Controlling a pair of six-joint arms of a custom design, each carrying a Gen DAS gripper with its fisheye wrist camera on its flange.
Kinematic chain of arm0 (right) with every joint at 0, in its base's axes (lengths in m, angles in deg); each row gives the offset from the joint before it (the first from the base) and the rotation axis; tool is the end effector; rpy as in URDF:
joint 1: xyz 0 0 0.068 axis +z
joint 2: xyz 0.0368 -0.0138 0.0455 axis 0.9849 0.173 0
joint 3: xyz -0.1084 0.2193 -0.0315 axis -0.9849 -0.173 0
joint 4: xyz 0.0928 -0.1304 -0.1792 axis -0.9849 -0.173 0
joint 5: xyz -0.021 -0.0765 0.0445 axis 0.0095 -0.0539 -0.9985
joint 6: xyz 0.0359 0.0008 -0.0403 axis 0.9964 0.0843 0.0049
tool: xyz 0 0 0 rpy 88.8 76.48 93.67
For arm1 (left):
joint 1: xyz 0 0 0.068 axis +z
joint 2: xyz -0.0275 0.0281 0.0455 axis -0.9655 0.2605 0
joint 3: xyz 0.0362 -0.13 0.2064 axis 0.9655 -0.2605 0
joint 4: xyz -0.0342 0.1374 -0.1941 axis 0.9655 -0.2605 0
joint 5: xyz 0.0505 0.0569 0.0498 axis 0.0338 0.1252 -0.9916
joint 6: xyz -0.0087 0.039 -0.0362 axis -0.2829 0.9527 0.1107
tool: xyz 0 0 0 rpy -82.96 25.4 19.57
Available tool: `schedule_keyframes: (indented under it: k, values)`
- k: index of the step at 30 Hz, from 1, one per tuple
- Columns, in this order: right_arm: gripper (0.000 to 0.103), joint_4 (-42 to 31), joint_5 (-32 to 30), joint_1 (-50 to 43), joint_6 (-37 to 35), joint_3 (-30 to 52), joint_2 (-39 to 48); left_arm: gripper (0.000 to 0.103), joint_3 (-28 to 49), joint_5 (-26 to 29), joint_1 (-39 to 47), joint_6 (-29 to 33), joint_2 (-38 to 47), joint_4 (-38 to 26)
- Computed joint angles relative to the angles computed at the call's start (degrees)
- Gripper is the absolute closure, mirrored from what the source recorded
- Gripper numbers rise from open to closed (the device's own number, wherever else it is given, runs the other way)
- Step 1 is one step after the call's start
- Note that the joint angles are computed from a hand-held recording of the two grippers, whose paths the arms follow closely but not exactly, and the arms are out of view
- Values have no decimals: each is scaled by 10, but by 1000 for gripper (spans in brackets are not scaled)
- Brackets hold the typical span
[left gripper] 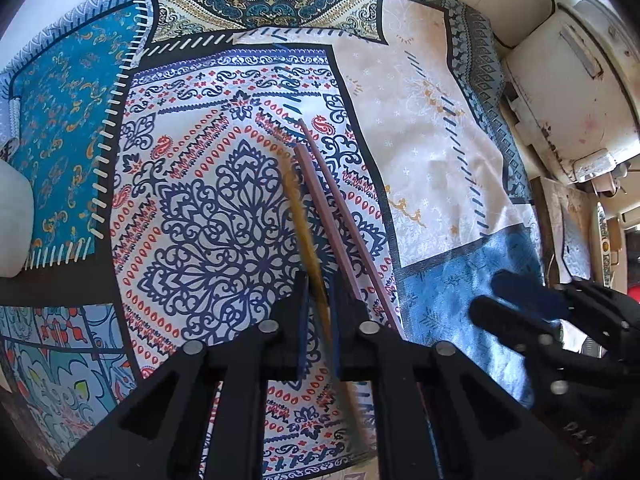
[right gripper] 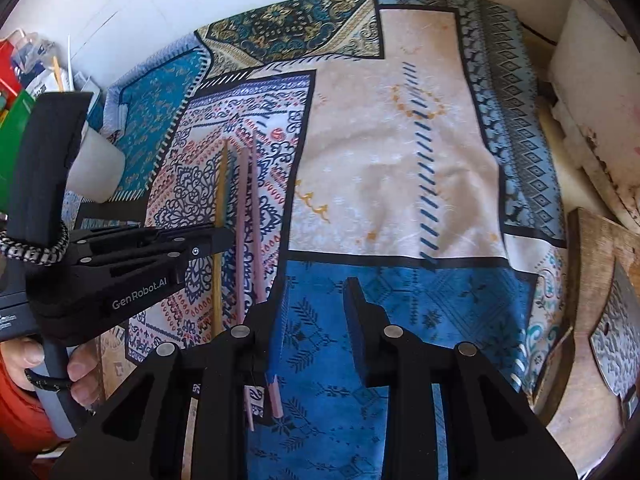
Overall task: Organize utensils
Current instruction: 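Grasp a brown wooden chopstick with the left tool while the right tool grasps a pink chopstick, then carry the brown and pink chopsticks up to the white cup with both tools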
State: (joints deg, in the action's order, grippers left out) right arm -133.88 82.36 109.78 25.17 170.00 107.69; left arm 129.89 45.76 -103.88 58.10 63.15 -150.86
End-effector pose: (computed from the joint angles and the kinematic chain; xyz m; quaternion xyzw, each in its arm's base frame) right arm 0.2835 0.1637 0.2894 0.0992 0.9771 0.1268 0.1392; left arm 0.3491 -0.2035 0.2418 0.2404 0.9558 -0.1505 0.0773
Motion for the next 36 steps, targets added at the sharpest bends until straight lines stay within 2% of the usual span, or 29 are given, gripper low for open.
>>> schedule_keyframes:
  k: [13, 23, 28, 32, 36]
  values:
    - [77, -13, -20, 14, -36, 97, 114, 99, -31, 36, 49, 9, -65, 2]
    - [79, -40, 19, 27, -59, 171, 178, 99, -48, 31, 63, 15, -85, 9]
    - [95, -90, 54, 34, -70, 282, 253, 99, -62, 32, 68, 22, -94, 14]
    - [97, -80, 36, 24, -65, 274, 250, 99, -63, 35, 69, 22, -99, 16]
    - [97, -46, 16, 7, -49, 223, 210, 99, -64, 37, 73, 28, -116, 15]
